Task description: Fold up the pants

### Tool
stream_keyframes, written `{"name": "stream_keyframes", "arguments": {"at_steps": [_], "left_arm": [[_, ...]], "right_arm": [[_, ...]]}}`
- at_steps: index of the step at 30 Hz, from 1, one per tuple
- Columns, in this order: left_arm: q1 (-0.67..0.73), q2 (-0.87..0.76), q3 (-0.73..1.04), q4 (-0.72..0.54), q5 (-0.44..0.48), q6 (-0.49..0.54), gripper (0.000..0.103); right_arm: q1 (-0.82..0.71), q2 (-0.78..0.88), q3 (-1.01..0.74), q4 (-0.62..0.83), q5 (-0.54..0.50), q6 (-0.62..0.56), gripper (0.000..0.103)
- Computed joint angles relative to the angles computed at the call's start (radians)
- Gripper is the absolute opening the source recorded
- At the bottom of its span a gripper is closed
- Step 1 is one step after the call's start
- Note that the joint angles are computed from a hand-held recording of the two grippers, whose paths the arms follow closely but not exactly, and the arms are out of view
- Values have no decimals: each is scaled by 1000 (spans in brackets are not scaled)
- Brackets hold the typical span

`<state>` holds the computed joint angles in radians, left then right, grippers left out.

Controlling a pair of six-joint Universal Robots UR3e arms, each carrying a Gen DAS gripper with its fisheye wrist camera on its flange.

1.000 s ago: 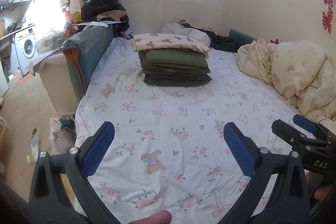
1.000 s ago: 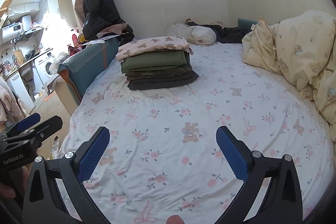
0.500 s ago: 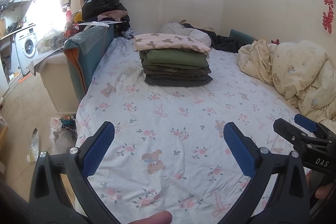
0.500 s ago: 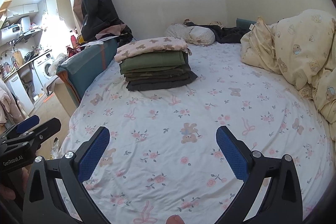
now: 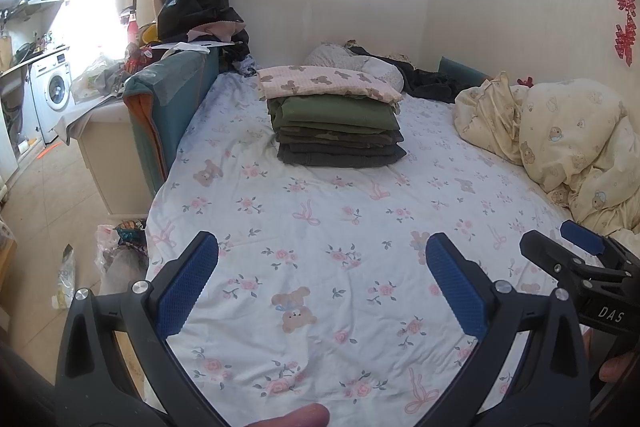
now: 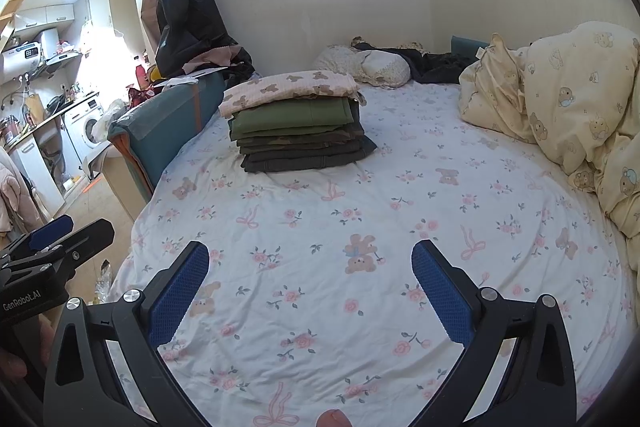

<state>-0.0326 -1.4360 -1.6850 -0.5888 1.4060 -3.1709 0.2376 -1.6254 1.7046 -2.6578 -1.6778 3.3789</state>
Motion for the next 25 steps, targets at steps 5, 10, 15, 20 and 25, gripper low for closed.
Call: {"name": "stream_keyframes", "arguments": {"at_steps": [5, 10, 15, 20, 25], "left_arm": [[0, 0, 0, 0, 0, 1, 102], [-3, 3, -1, -1, 5, -1, 102], [-2, 1, 0, -3, 2, 0, 102], [-1, 4, 0, -6, 3, 1, 102], [3, 7, -3, -5, -3, 0, 102]], "right_arm": [[-4, 1, 1, -3, 4, -4, 103], [-1, 1, 1, -1, 2, -2, 103], [-3, 0, 2, -2, 2, -5, 103], [-3, 1, 1, -1, 5, -5, 103], [-10, 2, -2, 2, 15, -14, 103]]}}
